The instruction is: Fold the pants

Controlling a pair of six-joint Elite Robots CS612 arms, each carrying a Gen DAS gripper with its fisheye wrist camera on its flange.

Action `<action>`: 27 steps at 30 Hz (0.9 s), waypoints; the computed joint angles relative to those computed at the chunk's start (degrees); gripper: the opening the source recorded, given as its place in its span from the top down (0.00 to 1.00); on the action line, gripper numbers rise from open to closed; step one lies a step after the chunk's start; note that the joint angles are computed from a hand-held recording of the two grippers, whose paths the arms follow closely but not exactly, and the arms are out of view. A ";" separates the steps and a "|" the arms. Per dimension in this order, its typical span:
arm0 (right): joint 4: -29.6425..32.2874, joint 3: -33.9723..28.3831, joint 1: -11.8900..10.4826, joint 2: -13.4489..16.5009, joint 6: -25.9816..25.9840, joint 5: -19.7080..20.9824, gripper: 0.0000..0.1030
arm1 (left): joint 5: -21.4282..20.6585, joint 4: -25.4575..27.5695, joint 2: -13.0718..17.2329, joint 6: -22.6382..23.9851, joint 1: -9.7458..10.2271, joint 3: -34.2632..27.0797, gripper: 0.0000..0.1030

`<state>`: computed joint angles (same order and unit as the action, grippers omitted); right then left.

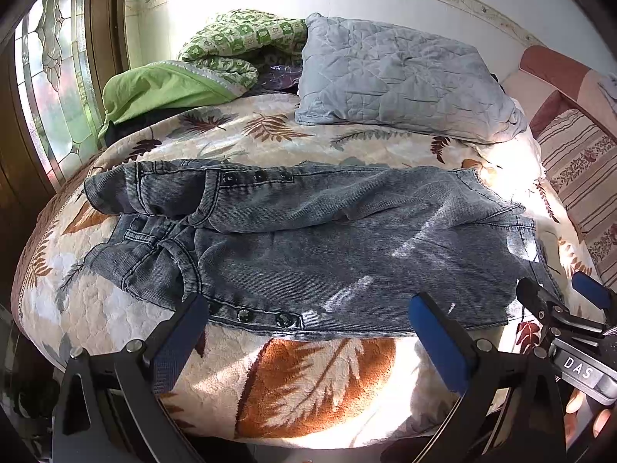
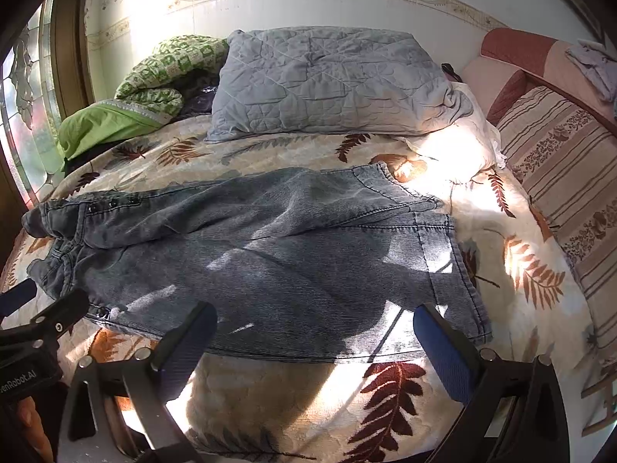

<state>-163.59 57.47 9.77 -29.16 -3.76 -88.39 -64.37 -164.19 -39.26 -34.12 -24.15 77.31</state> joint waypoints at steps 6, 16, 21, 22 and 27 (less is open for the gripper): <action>0.07 -0.01 -0.01 0.04 0.13 0.01 0.00 | -0.45 0.61 0.03 -0.30 0.15 -0.09 0.00; 1.48 -0.25 -0.63 0.24 1.94 1.00 0.00 | -0.48 2.04 0.13 -1.96 0.58 -0.16 0.00; 1.18 -0.36 -0.51 0.32 1.43 0.94 0.00 | -0.37 1.79 0.19 -1.27 0.51 -0.24 0.00; 1.14 -0.36 -0.51 0.33 1.44 0.96 0.00 | -0.34 1.75 0.18 -1.28 0.51 -0.21 0.00; 1.07 -0.18 -0.49 0.26 1.36 1.00 0.00 | -0.44 1.75 0.15 -1.42 0.54 -0.09 0.00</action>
<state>-162.52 57.28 9.27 -28.91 -2.40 -87.39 -64.81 -162.44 -39.11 -35.54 -23.61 77.21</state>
